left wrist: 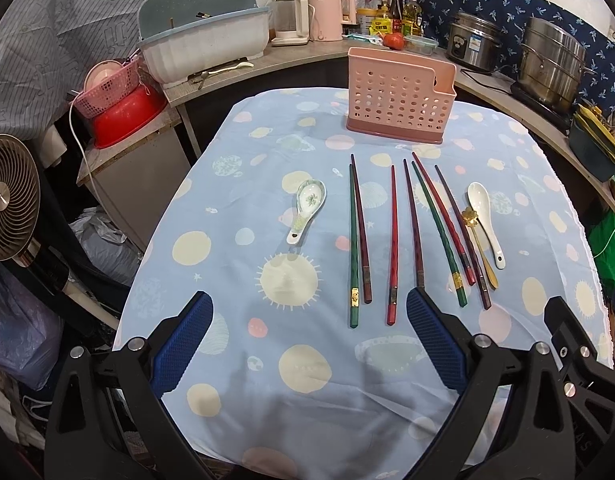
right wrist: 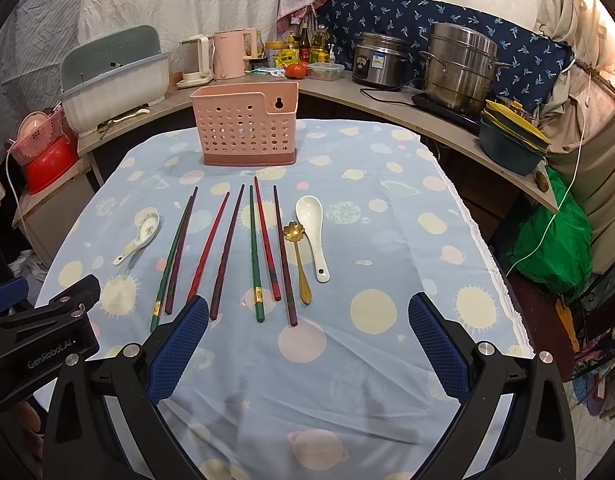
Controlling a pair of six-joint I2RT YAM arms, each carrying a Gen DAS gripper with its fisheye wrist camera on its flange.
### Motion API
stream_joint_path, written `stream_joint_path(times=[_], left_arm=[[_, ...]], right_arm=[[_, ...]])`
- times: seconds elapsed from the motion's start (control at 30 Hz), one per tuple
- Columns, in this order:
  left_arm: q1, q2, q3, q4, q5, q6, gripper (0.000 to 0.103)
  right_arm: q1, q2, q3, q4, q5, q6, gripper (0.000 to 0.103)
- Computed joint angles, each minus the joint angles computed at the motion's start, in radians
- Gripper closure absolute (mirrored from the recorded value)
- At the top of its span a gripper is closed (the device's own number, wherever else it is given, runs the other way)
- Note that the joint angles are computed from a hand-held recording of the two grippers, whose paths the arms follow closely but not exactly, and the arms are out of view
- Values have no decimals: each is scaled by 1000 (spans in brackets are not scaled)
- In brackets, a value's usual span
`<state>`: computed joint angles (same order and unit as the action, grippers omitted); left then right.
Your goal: Organize utensils
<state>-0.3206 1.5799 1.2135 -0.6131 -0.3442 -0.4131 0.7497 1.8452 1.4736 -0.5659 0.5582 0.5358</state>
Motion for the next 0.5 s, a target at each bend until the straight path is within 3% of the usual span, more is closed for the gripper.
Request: stream_joint_path(times=[0.23, 0.5], left_arm=[[1, -4, -22, 16, 12, 1, 10], [143, 104, -6, 84, 164, 1, 10]], right_arm=[[-6, -2, -15, 10, -11, -1, 6], [-63, 45, -2, 13, -48, -1, 6]])
